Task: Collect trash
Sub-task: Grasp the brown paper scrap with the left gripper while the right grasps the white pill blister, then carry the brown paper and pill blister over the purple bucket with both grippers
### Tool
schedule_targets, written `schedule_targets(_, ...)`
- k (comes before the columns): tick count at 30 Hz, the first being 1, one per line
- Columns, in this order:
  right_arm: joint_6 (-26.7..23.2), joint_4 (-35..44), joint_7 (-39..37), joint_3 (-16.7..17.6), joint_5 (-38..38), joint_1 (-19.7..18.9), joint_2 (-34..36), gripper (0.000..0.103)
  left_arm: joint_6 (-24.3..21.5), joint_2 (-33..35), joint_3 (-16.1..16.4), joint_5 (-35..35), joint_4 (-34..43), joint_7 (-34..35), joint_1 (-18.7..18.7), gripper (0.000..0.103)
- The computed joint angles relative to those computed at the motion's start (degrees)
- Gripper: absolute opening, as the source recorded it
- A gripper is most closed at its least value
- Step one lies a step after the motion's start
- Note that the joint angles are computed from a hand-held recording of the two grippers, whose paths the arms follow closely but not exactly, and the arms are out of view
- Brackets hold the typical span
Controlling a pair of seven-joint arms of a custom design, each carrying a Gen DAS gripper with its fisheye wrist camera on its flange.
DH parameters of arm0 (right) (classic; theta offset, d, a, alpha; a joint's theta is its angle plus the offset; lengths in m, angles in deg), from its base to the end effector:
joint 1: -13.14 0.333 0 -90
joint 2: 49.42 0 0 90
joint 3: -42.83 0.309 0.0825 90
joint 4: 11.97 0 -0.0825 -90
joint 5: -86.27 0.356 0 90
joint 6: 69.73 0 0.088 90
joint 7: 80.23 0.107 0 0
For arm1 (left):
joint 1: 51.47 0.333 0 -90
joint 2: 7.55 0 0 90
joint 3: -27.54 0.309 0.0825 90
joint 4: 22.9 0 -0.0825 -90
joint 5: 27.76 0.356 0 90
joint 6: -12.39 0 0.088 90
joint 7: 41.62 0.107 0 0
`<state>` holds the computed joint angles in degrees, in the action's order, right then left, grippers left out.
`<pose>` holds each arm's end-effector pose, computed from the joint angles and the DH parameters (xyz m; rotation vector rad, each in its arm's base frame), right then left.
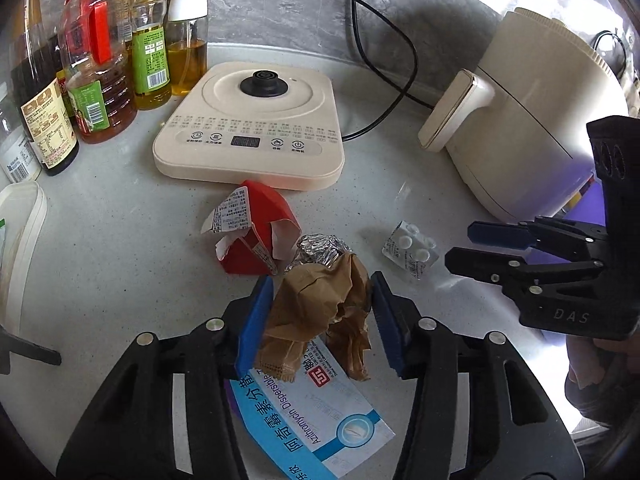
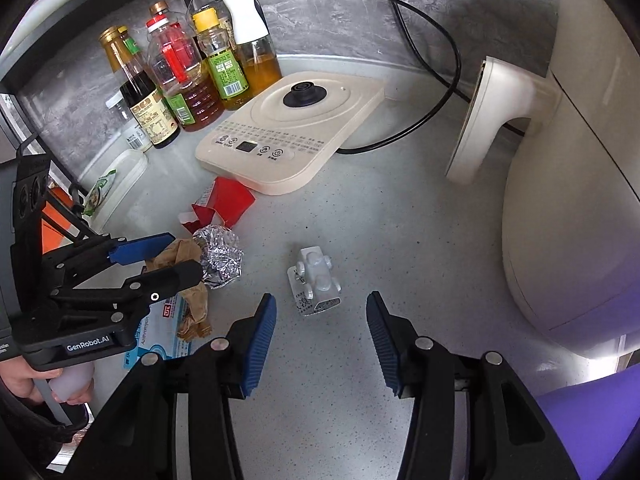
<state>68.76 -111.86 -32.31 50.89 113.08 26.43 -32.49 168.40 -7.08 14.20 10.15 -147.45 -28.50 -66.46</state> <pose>0.6031 0.2288 0.4529 -2.4019 0.9768 -0.0928 0.4734 -0.2807 0.4520 -2.1701 1.5817 -0.7897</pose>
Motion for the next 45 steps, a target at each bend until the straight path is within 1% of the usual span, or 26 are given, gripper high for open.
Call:
schedule_targets(4, 0.8, 1.8, 1.2, 0.2, -0.9, 0.6, 2.6, 0.047, 1.1, -2.0, -0.2, 0.3, -1.3, -0.2, 0.3, 0.045)
schedule_targets(7, 0.8, 3.2, 1.8, 0.5, -1.8, 0.9, 4.3, 0.047, 0.7, -4.2, -0.8, 1.3, -2.6, -2.2, 1.0, 0.043)
schedule_targets(9, 0.8, 3.9, 2.0, 0.7, -2.4, 1.0, 5.3, 0.047, 0.0, -5.5, -1.4, 1.6, -3.4, -3.7, 1.5, 0.04)
schedule_targets(10, 0.7, 4.3, 2.1, 0.8, -2.7, 1.0, 5.7, 0.047, -0.4, -6.1, -1.8, 1.8, -3.8, -4.4, 1.8, 0.039)
schedule_targets(11, 0.9, 4.5, 2.3, 0.8, -3.2, 1.2, 6.1, 0.044, -0.8, -6.8, -2.2, 2.2, -4.1, -5.2, 2.0, 0.039)
schedule_targets(12, 0.6, 4.9, 2.6, 0.7, -3.9, 1.4, 6.5, 0.03, -1.1, -7.5, -2.5, 2.7, -4.5, -6.1, 2.3, 0.039)
schedule_targets(13, 0.1, 5.3, 3.0, 0.5, -4.9, 1.6, 6.7, 0.024, -1.2, -8.3, -2.9, 3.3, -4.9, -7.3, 2.7, 0.039)
schedule_targets(14, 0.1, 5.2, 2.8, 0.7, -5.2, 1.5, 6.5, 0.024, -1.0, -9.0, -3.3, 4.1, -5.3, -8.7, 3.1, 0.039)
schedule_targets(16, 0.9, 3.9, 0.8, 1.6, -3.6, 0.6, 5.3, 0.024, -0.8, -10.7, -4.2, 5.9, -6.2, -11.8, 4.1, 0.038)
schedule_targets(19, 1.4, 2.0, -1.3, 2.1, -1.4, 0.0, 2.9, 0.024, -2.0, -12.6, -5.7, 7.7, -6.6, -14.5, 5.0, 0.038)
schedule_targets(25, 1.2, -3.1, -7.2, 2.1, 6.9, -1.3, -4.3, 0.024, -4.9, -16.0, -7.7, 8.2, -6.9, -15.6, 5.3, 0.037)
schedule_targets(30, 0.1, -7.2, -11.3, 0.2, 14.0, -0.9, -10.2, 0.024, -8.0, -18.3, -9.2, 7.8, -6.7, -15.3, 5.2, 0.036)
schedule_targets(33, -0.2, -8.9, -13.1, -1.2, 16.4, -0.2, -13.0, 0.024, -9.4, -18.9, -10.0, 7.6, -6.2, -15.0, 5.0, 0.033)
schedule_targets(36, -0.4, -10.3, -14.5, -2.5, 18.4, 0.4, -15.4, 0.024, -10.3, -19.3, -10.7, 7.9, -5.8, -15.0, 4.8, 0.033)
schedule_targets(40, -1.0, -11.9, -16.5, -4.3, 21.6, 0.7, -18.8, 0.024, -10.8, -18.7, -11.4, 9.0, -4.3, -15.4, 4.6, 0.032)
schedule_targets(45, -0.9, -12.9, -18.6, -6.7, 24.8, 0.8, -22.4, 0.024, -11.4, -16.2, -11.8, 10.7, -0.9, -15.0, 3.7, 0.032)
